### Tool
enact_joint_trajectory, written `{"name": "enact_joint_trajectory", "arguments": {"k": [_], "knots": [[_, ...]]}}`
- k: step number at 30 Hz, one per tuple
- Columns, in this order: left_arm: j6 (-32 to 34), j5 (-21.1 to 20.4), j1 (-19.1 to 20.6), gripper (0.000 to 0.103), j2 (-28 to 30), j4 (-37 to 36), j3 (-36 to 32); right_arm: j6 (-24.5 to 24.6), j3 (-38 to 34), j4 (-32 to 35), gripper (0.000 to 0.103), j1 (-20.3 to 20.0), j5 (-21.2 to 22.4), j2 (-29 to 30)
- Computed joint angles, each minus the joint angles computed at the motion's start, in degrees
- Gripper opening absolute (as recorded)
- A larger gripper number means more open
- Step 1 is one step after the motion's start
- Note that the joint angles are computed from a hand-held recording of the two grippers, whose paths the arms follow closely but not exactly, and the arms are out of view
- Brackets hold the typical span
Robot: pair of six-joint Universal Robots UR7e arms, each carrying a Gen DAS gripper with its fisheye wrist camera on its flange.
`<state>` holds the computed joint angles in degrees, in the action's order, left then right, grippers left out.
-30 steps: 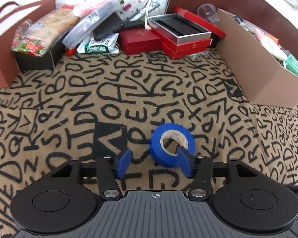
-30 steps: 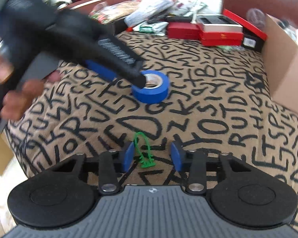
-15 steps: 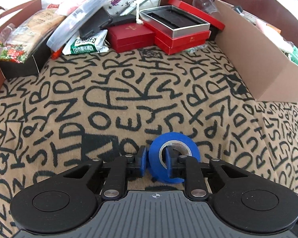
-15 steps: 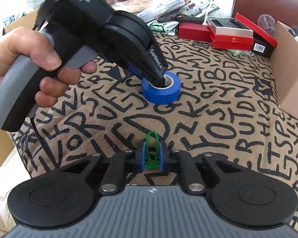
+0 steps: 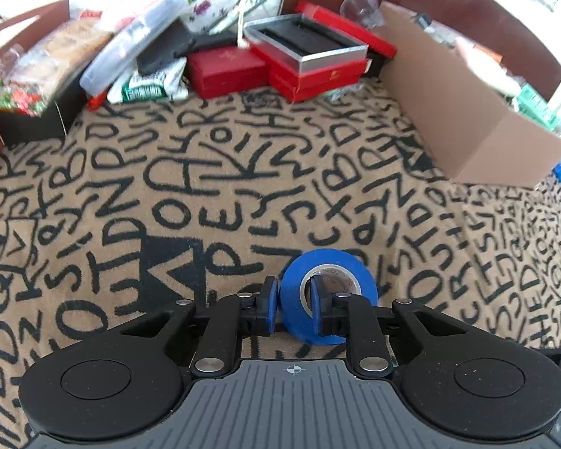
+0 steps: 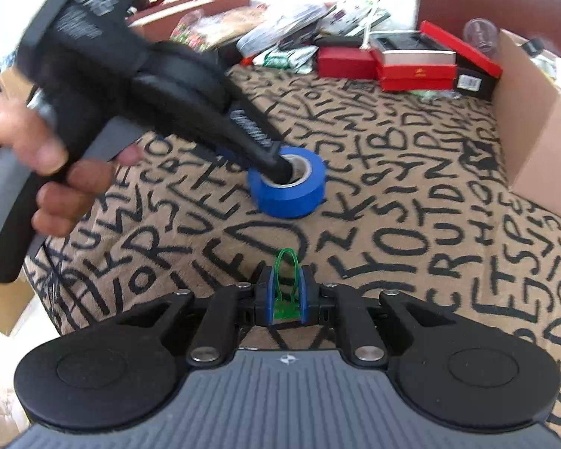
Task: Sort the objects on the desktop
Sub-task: 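Carry the blue tape and green clip with both tools over the cardboard box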
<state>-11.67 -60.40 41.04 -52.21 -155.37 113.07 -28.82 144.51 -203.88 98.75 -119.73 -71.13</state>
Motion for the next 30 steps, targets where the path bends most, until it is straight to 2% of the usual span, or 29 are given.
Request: {"name": "enact_joint_trajectory", "arguments": {"k": [7, 15, 20, 25, 30], "knots": [[2.15, -2.23, -2.65, 0.015, -0.92, -1.25, -1.17, -0.9, 0.15, -3.22, 0.015, -0.16, 0.41, -3.93], [5.48, -6.56, -5.45, 0.015, 2.89, -3.25, -7.1, -0.92, -1.95, -4.06, 0.015, -2.61, 1.64, -11.23], [7.74, -8.93, -7.15, 0.016, 6.91, -5.0, -12.17, -4.41, -3.94, -7.9, 0.015, -3.58, -0.47, -13.59], [7.57, -11.22, -7.69, 0.016, 11.9, -4.65, -18.79, -6.76, -6.93, -9.99, 0.015, -6.06, -0.03, -14.82], [7.13, -11.68, -7.49, 0.016, 17.64, -2.95, -26.79, -8.08, -10.56, -10.27, 0.015, -9.08, 1.06, -15.24]]}}
